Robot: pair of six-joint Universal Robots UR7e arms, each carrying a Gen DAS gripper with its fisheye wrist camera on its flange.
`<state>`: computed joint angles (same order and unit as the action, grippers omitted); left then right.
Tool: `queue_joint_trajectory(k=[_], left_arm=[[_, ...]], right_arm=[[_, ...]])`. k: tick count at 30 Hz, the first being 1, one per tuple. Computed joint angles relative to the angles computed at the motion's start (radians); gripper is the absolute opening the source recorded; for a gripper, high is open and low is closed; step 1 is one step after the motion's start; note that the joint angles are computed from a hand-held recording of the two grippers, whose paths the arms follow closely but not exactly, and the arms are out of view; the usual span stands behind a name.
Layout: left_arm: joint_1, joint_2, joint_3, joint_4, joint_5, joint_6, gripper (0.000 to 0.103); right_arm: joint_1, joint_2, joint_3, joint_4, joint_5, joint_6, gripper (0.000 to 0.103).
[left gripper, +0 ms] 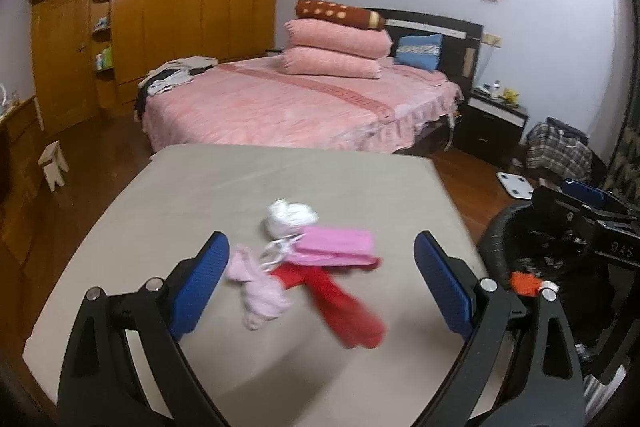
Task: Collect trash
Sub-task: 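Move both tools back over the remaining items on the table, then grasp the pink sock with the left tool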
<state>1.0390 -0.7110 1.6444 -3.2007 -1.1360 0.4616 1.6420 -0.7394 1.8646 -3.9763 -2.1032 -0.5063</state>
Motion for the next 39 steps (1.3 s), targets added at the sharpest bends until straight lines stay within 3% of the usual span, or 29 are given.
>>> queue_joint_trajectory(k=[11,13,23,26,30,34,39], left_arm=[[0.077,0.054,-0.108,0.072,0.057,-0.009,0.091],[0.083,0.067,-0.121,0.09,0.063,-0.017,0.086],[0.112,0.13,-0.211,0.199,0.075,-0.028,0.081],[0.118,0.144,-0.235,0.24,0.075,-0.041,0.071],[0.127,0.146,-0.256,0.307,0.055,-0.065,0.047],[0.131,0.12,-0.227,0.297,0.038,-0.057,0.035],[0.13,0.082,-0.185,0.286,0.053,-0.05,0.036]], right_arm=[[-0.011,0.116,-0.145,0.124,-0.015,0.038,0.097],[-0.017,0.128,-0.159,0.141,-0.016,0.041,0.097],[-0.036,0.154,-0.205,0.2,-0.019,0.047,0.097],[-0.039,0.156,-0.211,0.207,-0.02,0.047,0.097],[-0.039,0.159,-0.218,0.221,-0.025,0.051,0.097],[-0.036,0.16,-0.218,0.221,-0.027,0.044,0.097],[-0.032,0.166,-0.22,0.215,-0.028,0.034,0.097]])
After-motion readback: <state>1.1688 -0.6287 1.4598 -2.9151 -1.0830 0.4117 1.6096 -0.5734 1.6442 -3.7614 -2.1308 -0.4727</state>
